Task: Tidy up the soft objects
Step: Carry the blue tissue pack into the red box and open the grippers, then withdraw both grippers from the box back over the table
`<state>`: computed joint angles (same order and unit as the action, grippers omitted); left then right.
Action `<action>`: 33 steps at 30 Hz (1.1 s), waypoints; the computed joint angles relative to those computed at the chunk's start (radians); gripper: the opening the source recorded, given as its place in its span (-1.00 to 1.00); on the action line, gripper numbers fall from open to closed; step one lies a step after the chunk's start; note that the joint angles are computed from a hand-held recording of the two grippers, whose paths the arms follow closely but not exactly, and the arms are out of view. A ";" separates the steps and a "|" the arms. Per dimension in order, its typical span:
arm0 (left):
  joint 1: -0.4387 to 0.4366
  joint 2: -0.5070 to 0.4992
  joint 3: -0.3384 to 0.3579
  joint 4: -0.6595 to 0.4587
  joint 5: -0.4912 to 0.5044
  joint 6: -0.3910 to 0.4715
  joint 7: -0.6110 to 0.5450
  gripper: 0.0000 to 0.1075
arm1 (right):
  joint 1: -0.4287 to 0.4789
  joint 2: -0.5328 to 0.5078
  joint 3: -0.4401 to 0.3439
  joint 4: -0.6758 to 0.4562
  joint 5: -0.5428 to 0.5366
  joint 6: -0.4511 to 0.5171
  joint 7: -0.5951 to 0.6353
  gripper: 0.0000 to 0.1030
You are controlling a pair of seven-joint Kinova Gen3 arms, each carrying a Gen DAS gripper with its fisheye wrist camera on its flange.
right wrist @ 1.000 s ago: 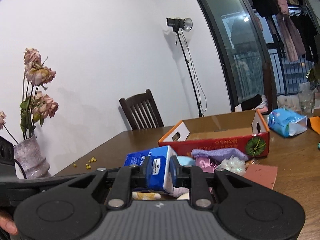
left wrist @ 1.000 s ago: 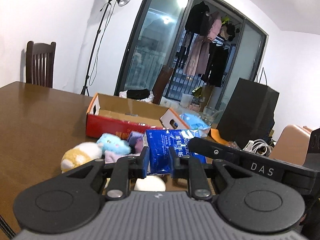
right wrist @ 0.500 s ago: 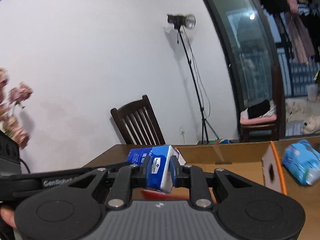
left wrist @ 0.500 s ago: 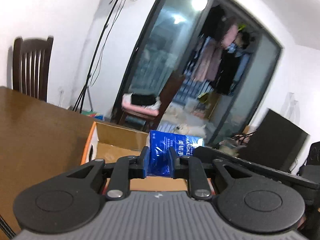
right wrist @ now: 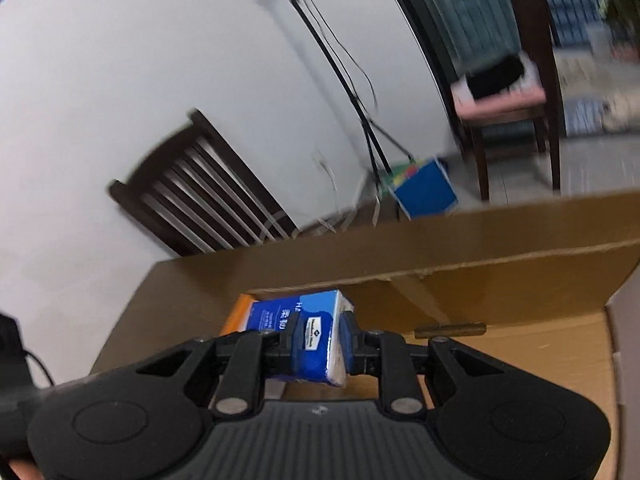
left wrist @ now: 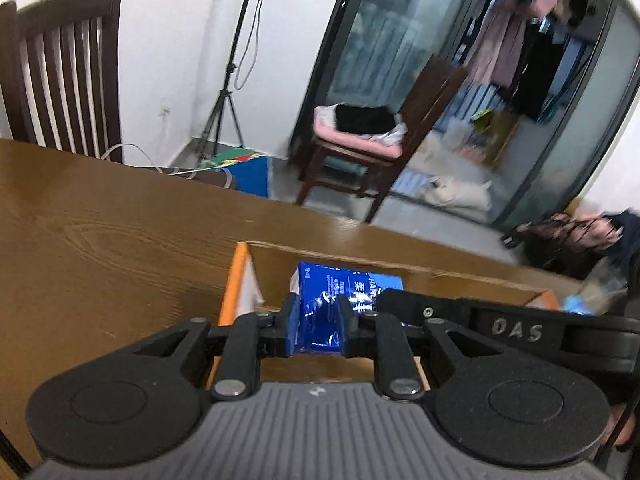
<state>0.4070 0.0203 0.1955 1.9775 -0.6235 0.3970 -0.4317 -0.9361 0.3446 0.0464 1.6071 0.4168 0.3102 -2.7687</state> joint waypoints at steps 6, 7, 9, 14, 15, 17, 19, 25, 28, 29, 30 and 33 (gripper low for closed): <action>0.018 -0.007 0.002 0.002 -0.048 0.021 0.014 -0.49 | 0.058 0.055 -0.080 -0.044 -0.016 0.045 0.044 -0.58; 0.021 -0.014 0.009 0.000 -0.073 0.031 0.031 -0.48 | 0.049 0.046 -0.077 -0.037 0.020 0.050 0.007 -0.58; 0.021 -0.041 0.027 -0.003 -0.082 0.060 0.033 -0.47 | 0.032 0.016 -0.079 -0.022 0.101 0.079 -0.054 -0.58; -0.004 -0.152 0.101 -0.006 -0.064 0.149 0.009 -0.29 | 0.120 -0.115 -0.238 0.034 0.304 0.194 -0.169 -0.54; -0.010 -0.182 0.120 -0.001 -0.060 0.170 0.009 -0.17 | 0.146 -0.147 -0.285 0.046 0.345 0.235 -0.196 -0.53; -0.025 -0.243 0.164 0.021 -0.065 0.198 0.016 -0.01 | 0.195 -0.217 -0.375 0.075 0.398 0.316 -0.238 -0.44; -0.058 -0.297 0.240 0.029 -0.061 0.269 0.013 0.02 | 0.206 -0.300 -0.436 0.124 0.441 0.397 -0.286 -0.28; -0.084 -0.471 0.381 0.048 0.012 0.435 0.031 0.35 | 0.096 -0.479 -0.534 0.231 0.491 0.641 -0.378 0.05; -0.164 -0.590 0.494 0.065 0.067 0.472 0.031 0.49 | 0.021 -0.513 -0.592 0.255 0.539 0.763 -0.479 0.18; -0.186 -0.636 0.540 0.075 0.079 0.489 0.050 0.56 | 0.019 -0.519 -0.638 0.265 0.559 0.804 -0.519 0.25; -0.200 -0.678 0.587 0.084 0.086 0.508 0.073 0.59 | 0.007 -0.529 -0.684 0.281 0.579 0.845 -0.560 0.28; -0.211 -0.814 0.709 0.096 0.151 0.587 0.112 0.67 | -0.037 -0.539 -0.823 0.332 0.626 0.964 -0.682 0.37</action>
<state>0.1960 -0.7937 0.9040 2.0734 -0.4722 0.9839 -0.3199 -0.9732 -0.1939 -0.7770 1.9389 1.0425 1.2738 -3.4506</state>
